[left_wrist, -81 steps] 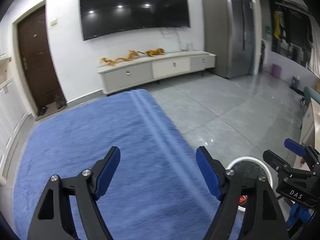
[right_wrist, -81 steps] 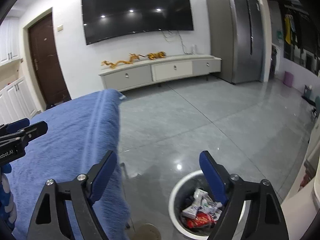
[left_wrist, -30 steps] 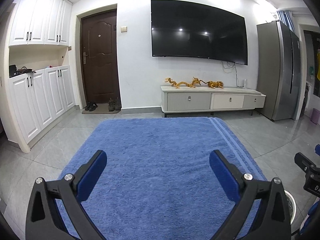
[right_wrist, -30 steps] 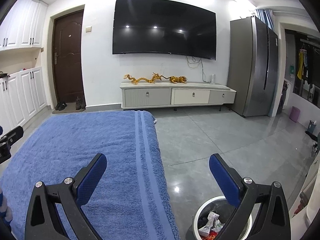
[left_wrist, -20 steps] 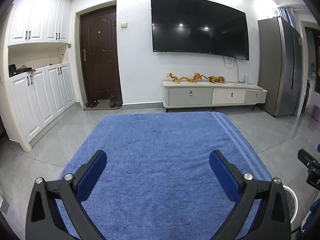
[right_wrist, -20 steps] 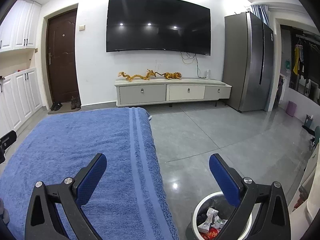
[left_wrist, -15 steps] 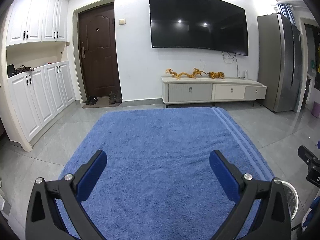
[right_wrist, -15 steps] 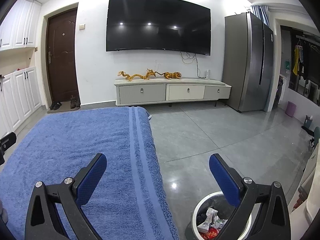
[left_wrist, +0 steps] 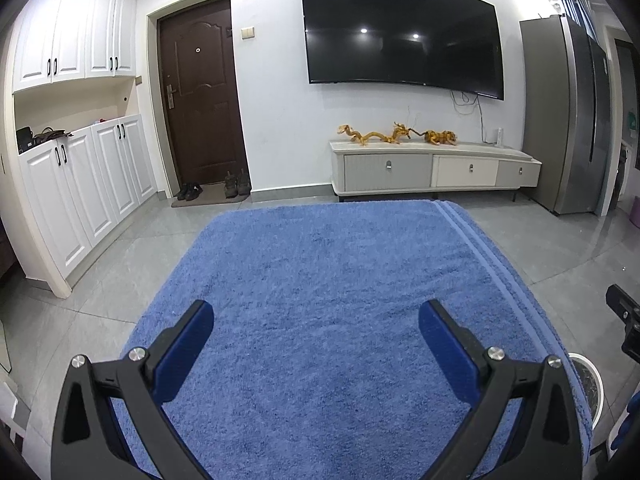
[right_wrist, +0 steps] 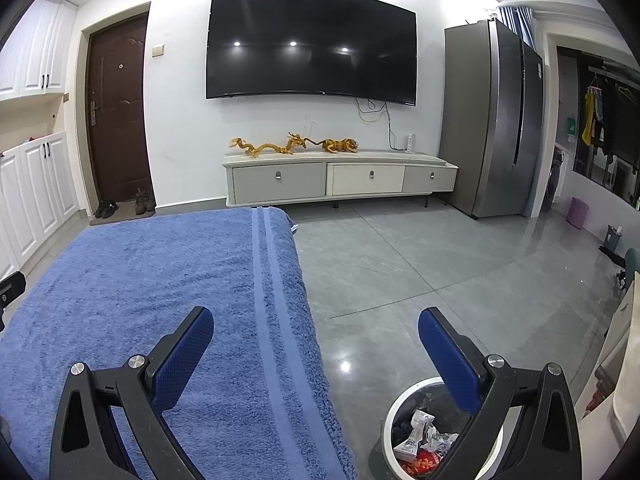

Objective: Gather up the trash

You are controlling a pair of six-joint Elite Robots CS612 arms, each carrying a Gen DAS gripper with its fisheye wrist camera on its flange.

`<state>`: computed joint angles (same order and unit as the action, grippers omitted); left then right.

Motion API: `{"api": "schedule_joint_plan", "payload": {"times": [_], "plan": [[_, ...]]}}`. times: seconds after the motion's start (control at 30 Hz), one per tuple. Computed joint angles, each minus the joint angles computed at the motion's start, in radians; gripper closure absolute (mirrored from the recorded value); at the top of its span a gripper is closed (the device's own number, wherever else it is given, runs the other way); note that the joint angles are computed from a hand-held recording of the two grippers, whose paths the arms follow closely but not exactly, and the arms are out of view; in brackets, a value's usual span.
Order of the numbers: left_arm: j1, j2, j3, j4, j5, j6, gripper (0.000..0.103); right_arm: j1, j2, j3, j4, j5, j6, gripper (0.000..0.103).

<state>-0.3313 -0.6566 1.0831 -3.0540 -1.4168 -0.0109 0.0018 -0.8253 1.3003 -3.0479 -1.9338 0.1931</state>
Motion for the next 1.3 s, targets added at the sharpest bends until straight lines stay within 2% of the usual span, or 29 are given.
{"api": "schedule_joint_plan", "payload": {"times": [0.4, 0.9, 1.3], "plan": [[0.001, 0.001, -0.006, 0.038, -0.002, 0.003, 0.000, -0.002, 0.000, 0.002, 0.013, 0.000, 0.015, 0.000], [-0.002, 0.003, -0.005, 0.031, 0.019, 0.003, 0.000, -0.004, 0.001, 0.004, 0.019, -0.003, 0.023, 0.000], [-0.001, -0.003, 0.008, 0.011, -0.003, -0.002, 0.000, 0.002, -0.004, 0.014, 0.014, -0.030, 0.036, 0.000]]}}
